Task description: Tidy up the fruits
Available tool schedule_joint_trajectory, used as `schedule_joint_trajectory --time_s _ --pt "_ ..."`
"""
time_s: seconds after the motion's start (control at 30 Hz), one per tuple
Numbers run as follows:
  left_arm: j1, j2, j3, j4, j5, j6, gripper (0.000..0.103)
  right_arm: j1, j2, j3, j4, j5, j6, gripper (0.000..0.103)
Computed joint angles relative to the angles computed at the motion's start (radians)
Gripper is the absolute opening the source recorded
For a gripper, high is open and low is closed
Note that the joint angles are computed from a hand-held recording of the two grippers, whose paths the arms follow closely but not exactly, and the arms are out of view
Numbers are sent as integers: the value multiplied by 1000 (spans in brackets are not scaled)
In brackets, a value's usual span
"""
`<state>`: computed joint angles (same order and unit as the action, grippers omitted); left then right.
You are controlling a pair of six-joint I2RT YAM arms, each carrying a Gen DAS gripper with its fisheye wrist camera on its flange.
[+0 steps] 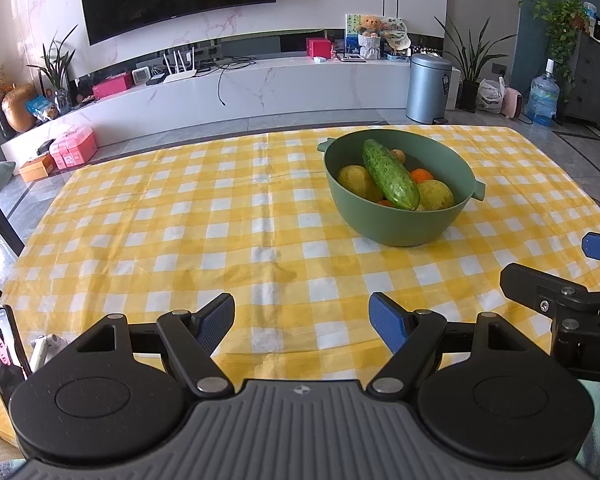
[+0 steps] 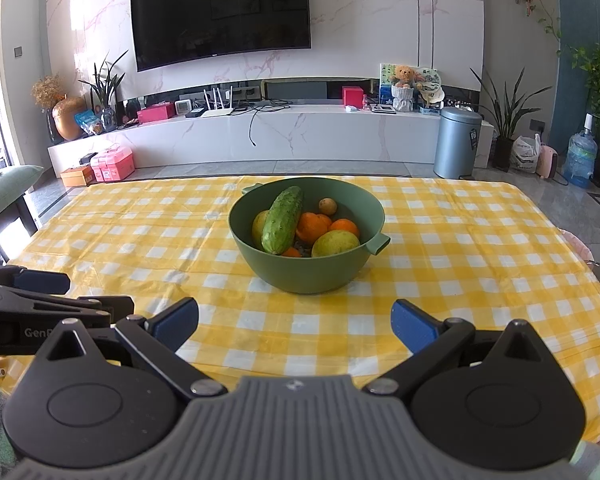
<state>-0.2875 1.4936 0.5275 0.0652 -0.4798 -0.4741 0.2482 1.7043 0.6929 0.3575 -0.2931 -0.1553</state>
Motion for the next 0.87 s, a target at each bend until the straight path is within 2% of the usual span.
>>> schedule_joint_trajectory --time_s 0.87 --pt "-23 0 20 -19 -35 18 90 7 -9 6 -24 8 -9 99"
